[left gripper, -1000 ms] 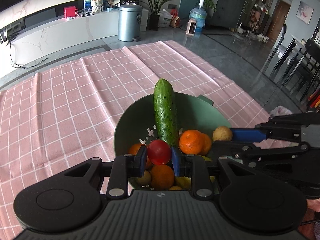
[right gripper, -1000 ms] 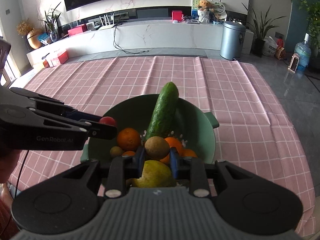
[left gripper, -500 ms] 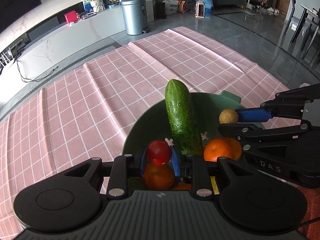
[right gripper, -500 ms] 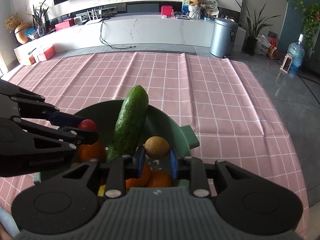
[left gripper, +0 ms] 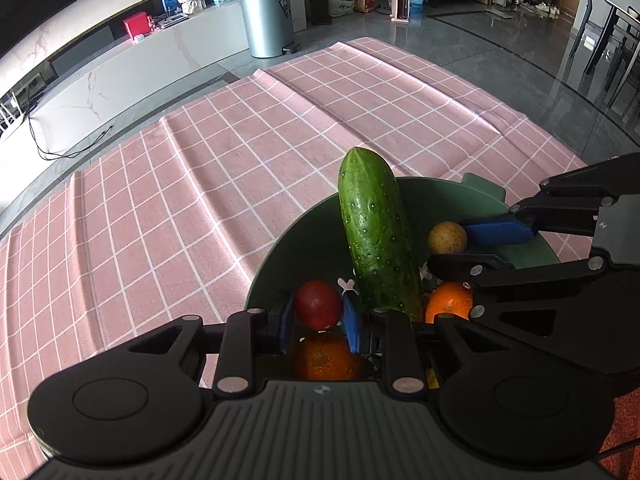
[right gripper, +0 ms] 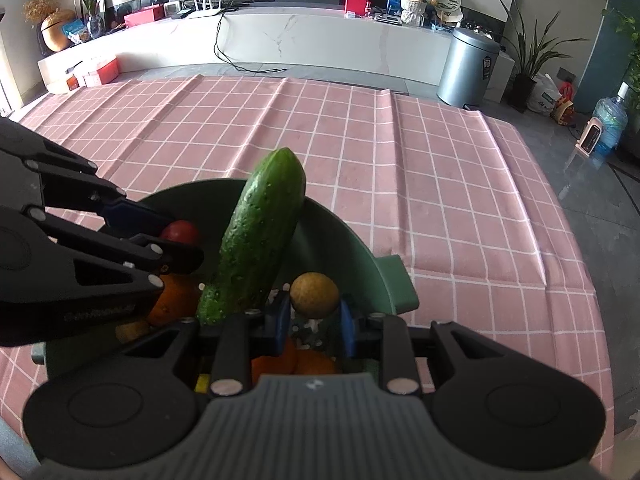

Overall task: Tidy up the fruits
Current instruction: 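Carry the tomato and brown fruit over the colander and lower them in, then open both grippers to release the fruits and withdraw from the colander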

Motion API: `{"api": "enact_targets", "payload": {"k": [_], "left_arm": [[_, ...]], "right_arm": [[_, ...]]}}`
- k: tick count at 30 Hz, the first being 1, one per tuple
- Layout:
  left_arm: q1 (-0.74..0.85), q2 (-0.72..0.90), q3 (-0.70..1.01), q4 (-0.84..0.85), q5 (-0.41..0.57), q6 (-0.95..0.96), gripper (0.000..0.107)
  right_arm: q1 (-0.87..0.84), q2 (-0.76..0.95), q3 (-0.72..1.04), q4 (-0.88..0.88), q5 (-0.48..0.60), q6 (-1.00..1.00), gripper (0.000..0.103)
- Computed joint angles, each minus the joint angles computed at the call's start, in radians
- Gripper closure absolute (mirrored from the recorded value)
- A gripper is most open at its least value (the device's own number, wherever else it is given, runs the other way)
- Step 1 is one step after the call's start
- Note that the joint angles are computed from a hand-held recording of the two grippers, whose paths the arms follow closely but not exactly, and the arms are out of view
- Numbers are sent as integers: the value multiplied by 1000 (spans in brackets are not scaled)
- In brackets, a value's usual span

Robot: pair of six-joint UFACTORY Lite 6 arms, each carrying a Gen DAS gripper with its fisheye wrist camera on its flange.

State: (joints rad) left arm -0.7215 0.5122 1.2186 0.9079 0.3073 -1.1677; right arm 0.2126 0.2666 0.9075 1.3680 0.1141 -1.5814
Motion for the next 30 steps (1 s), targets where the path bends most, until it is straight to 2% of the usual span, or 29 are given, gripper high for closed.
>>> {"api": "enact_targets", "payload": {"k": [5, 9, 14, 17, 22, 24, 28, 30], "left_arm": [[15, 10, -6, -20, -21, 14, 78], [18, 2, -23, -4, -40, -3, 78], [13, -21, -53, 71, -45, -72, 67], [4, -44, -67, 91, -34, -96, 65], [-21, -121, -116, 135, -8, -152, 64], [-38, -175, -153, 170, 12, -202, 63], [-75, -306, -245, 224, 62, -291, 62], [-98, -378, -295, 247, 96, -341, 58]], "right_arm": [[-3, 30, 39, -233, 14, 218, 80], [0, 37, 48, -302, 16, 289, 81], [11, 29, 51, -398, 11, 384, 79], [18, 8, 39, -416, 1, 405, 70], [35, -62, 11, -613, -11, 609, 67], [43, -117, -15, -691, -16, 695, 61], [47, -250, -86, -663, -1, 704, 53], [56, -329, -130, -709, 5, 777, 45]]}}
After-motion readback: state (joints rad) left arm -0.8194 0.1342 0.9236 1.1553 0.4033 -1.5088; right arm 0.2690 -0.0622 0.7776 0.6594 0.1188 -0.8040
